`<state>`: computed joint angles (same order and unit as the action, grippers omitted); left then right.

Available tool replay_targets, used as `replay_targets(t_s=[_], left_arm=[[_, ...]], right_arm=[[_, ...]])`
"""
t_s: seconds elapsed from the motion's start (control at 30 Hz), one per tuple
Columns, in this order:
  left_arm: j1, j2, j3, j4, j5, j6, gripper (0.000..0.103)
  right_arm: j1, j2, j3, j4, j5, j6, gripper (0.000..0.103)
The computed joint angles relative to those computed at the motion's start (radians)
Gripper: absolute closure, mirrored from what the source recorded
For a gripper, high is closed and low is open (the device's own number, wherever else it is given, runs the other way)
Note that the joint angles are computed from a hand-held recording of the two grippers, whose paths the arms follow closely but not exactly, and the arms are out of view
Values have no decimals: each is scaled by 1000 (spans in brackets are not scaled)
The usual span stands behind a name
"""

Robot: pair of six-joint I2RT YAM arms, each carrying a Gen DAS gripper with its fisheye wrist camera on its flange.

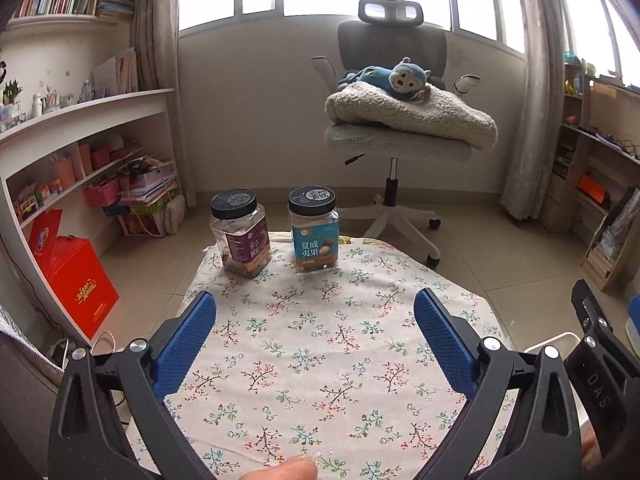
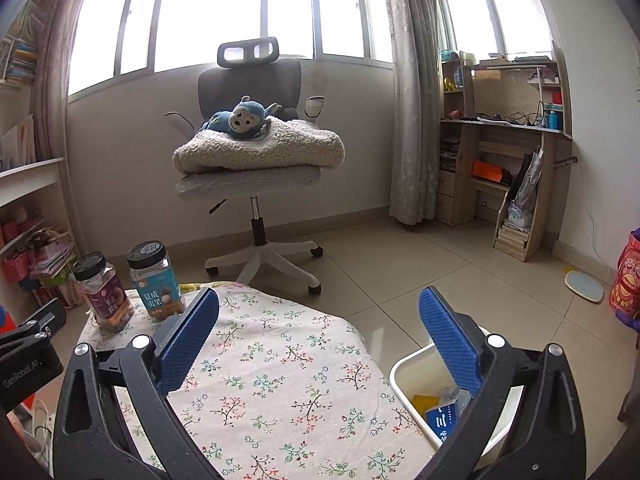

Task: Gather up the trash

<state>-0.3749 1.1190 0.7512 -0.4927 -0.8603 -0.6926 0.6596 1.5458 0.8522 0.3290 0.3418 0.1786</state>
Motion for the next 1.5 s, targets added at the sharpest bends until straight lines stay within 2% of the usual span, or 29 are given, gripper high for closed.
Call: replay_targets(t_s=[1.07,1.5], left_arm=[[-13,-4,2,-5,-1,-5,7],[-57,19,12,36,-36,0,7]], right_arm=[[-10,-6,-4,11,-21,-11,7],[-36,-38,-18,25,-29,-5,7]])
